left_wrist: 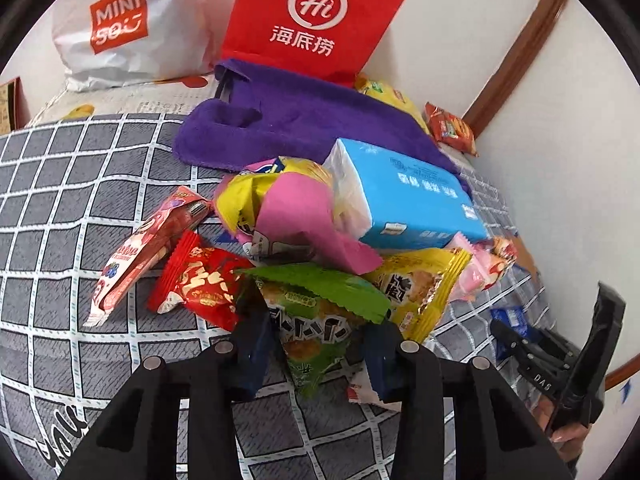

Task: Organize snacks
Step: 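Lower the left tool onto the green chip bag and close on it, then carry the green bag in the left tool while the right tool carries the blue packet to the purple towel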

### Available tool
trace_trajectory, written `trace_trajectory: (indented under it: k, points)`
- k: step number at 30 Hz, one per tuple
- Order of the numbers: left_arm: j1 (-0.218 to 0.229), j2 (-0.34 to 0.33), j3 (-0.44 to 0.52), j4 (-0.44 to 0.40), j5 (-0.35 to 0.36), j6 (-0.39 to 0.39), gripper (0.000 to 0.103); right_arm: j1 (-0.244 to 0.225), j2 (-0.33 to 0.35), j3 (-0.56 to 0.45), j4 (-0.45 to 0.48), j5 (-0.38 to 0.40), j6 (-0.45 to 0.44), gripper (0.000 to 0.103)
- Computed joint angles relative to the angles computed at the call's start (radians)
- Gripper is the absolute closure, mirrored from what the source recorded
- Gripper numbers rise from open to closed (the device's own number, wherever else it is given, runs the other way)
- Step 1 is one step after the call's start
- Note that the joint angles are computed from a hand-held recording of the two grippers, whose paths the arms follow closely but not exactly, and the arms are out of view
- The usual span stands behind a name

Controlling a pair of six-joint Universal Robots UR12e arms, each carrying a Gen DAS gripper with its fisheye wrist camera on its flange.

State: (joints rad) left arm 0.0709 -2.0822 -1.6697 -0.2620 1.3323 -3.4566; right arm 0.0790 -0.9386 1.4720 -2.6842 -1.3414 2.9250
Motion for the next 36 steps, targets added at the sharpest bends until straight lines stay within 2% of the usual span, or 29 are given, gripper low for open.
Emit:
trace_trajectory:
  k: [5,8,12,16,20,24,28,36]
  points:
    - [0.002,0.022,-0.021,0.039,0.011,0.013,0.067,-0.007,-0.009,0.010,-0.005,0.018,-0.015,0.065]
    - [0.005,0.031,-0.025,0.042,0.015,0.010,0.067,-0.011,-0.010,0.002,0.016,0.031,0.009,0.065]
    - [0.012,0.037,-0.025,0.047,-0.014,0.014,0.067,-0.024,-0.012,-0.003,0.022,0.104,0.062,0.065]
    - [0.009,0.043,-0.030,0.072,0.007,0.025,0.067,-0.018,-0.013,0.003,-0.026,0.091,0.035,0.065]
    - [0.008,0.043,-0.029,0.075,0.008,0.018,0.067,0.000,-0.009,-0.001,-0.057,0.015,0.001,0.065]
    - [0.008,0.049,-0.031,0.076,0.002,0.032,0.067,-0.007,-0.018,0.007,-0.065,0.065,0.008,0.065]
    - [0.008,0.063,-0.045,0.102,-0.005,0.055,0.067,-0.007,-0.034,0.023,-0.103,0.070,-0.006,0.064]
    - [0.004,0.074,-0.027,0.097,0.010,0.061,0.067,0.007,-0.030,-0.025,-0.067,0.075,-0.051,0.064]
